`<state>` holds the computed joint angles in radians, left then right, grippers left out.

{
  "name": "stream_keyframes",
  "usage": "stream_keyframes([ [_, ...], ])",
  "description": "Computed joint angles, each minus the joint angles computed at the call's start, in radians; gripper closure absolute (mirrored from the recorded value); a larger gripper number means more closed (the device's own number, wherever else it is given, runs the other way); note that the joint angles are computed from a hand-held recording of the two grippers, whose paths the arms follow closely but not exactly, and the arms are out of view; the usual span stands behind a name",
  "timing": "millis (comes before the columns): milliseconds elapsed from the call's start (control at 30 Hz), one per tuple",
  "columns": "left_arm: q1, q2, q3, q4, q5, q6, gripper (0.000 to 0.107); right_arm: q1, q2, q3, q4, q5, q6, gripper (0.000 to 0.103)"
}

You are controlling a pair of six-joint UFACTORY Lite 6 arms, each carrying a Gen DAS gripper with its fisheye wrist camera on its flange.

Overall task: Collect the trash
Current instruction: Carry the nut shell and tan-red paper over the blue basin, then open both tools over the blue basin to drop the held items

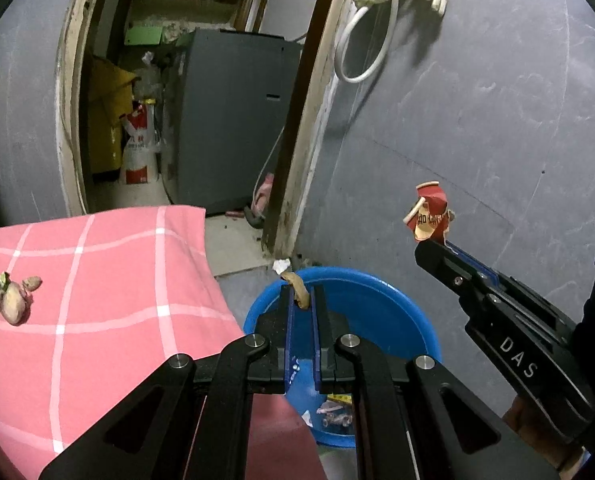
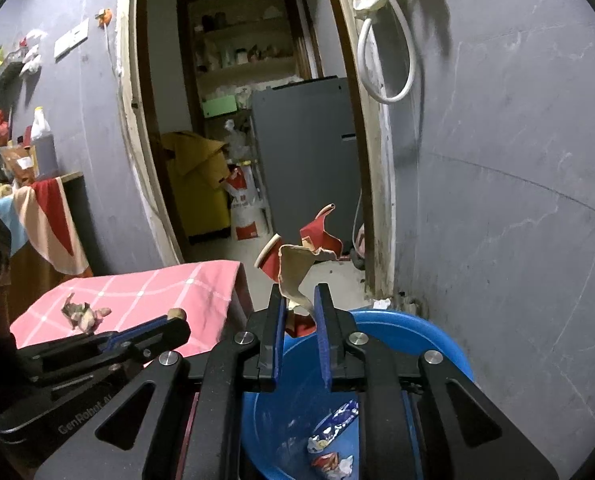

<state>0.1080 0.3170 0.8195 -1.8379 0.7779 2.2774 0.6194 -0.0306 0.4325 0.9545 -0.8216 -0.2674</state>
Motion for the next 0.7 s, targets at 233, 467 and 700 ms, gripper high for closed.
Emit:
stream_keyframes([
  [233, -0.01, 0.037, 0.037, 0.049, -0.035, -0.043, 0.101, -0.029, 0.017, 0.017, -0.011, 0.043, 0.006, 0.089],
  [467, -0.033, 0.067, 0.063, 0.075, -0.081, -0.064, 0.101, -0.044, 0.016, 0.018, -0.013, 0.066, 0.004, 0.089],
  [700, -0.05, 0.092, 0.08, 0.088, -0.098, -0.063, 0.1, -0.062, 0.024, 0.031, -0.018, 0.085, 0.008, 0.079],
])
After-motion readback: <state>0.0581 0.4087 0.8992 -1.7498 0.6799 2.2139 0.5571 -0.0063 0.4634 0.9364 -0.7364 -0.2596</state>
